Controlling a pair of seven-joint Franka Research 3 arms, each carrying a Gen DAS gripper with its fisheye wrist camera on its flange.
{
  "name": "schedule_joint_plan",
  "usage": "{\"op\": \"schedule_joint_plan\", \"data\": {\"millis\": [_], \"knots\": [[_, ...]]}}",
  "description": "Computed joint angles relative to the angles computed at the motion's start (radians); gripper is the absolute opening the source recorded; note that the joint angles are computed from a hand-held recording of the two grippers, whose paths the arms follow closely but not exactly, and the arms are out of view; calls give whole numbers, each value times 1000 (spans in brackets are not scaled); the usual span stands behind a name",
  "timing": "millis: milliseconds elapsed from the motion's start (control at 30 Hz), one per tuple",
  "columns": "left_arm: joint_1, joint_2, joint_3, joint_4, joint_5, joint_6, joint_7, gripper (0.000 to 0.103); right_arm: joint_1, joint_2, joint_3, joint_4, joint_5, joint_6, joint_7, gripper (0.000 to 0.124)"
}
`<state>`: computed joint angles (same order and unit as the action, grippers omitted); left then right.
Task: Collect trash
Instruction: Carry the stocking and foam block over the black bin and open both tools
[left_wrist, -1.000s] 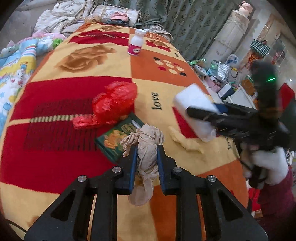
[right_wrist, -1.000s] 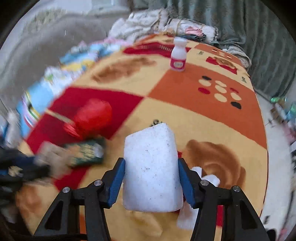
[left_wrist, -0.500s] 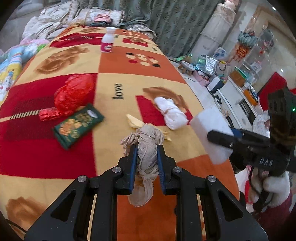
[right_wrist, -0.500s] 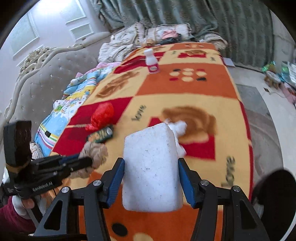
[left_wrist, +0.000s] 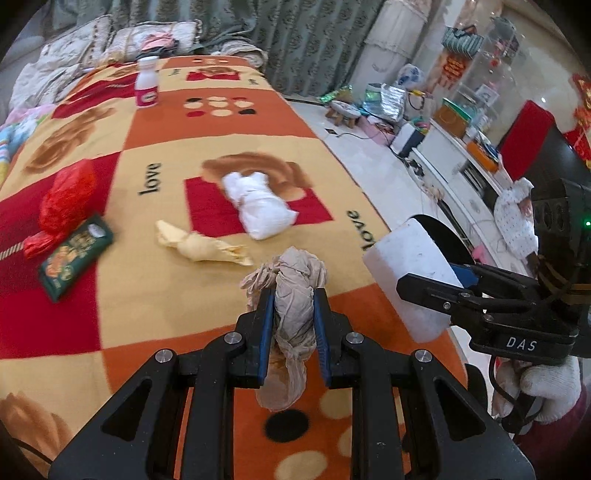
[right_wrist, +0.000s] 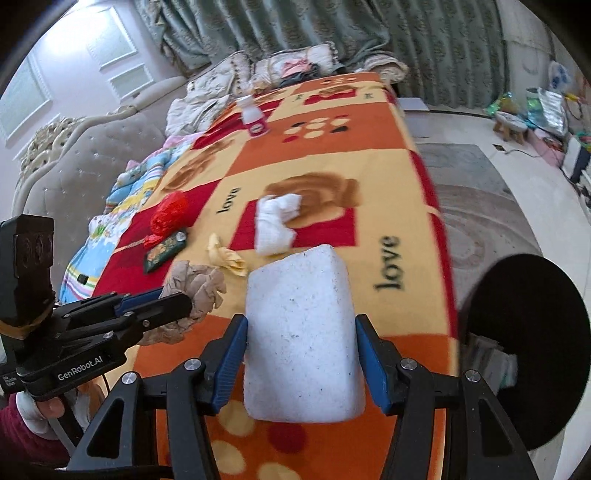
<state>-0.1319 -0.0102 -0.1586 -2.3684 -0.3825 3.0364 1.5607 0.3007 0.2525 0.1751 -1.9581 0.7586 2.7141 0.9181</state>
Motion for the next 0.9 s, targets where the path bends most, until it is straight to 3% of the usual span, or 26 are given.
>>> {"op": "schedule_joint_plan", "data": {"millis": [467,900], "knots": [[7,90,-82,125,69,-40,-21,18,-53,-52,-45,-74,34,27,9,56],[11,119,-109,189,106,-78,-21,19,-75,-65,-61,-76,19,20,32,56]]}}
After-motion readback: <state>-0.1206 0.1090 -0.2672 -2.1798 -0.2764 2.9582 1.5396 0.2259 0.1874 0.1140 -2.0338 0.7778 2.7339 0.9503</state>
